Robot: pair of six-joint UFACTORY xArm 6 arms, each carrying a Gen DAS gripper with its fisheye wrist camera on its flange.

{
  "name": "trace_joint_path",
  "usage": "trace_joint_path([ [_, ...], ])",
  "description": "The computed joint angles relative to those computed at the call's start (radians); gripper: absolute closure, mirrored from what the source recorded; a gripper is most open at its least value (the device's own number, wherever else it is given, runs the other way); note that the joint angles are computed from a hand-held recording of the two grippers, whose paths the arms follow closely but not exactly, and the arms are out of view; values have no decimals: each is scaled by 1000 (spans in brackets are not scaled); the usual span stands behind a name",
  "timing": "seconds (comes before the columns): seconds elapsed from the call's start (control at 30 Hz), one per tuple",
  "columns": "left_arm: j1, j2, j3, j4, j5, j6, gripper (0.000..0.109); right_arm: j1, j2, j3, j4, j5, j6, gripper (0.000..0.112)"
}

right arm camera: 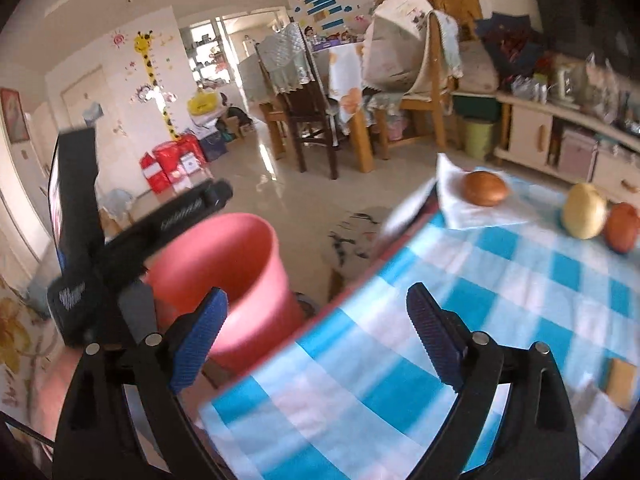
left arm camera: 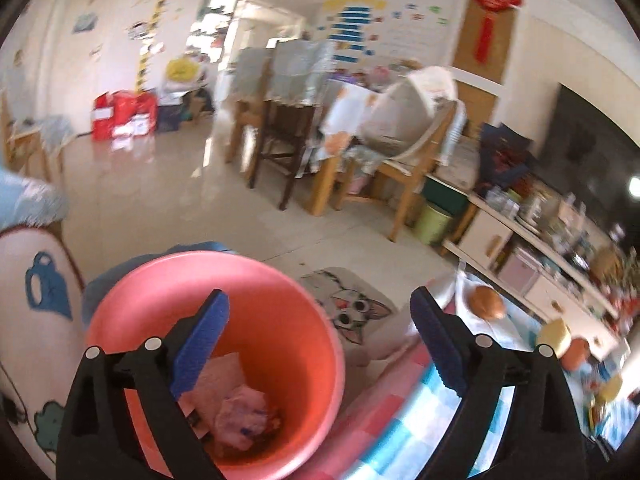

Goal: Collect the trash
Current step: 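Move both empty tools back over the table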

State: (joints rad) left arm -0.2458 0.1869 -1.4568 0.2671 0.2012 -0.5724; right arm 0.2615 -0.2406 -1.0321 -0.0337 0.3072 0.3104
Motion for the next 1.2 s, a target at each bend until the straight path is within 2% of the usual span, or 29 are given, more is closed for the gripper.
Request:
trace_joint_path([
  [0.1,-32,-6,5,-14,-11,50,17,-20,-72,64,-95,26,51,19],
  [0.2,-67,-9,-6,-10,26,73,17,-35,-149,125,-155,55,91,18],
  [0.33,-121,-6,-19,-103,66,187,17,-65,-245,204,-198,95,124,17],
  [0.43,-157,-16,-8,-99,77,224,17,-89,-323,260,-214,129,137,17],
  [0.53,-199,-36,22,-107,48,279,17,-114,-392,305,-205,151,129,16],
  [0.7,-260,-74,72,24,7,226,14,-156,-509,371,-216,187,131,16],
  [0.97,-369,-122,147,126,-33,215,14,-260,-695,476,-164,234,67,16],
  [1.2,-463,-153,203,84,-37,285,14,-409,-835,538,-50,256,-32,16],
])
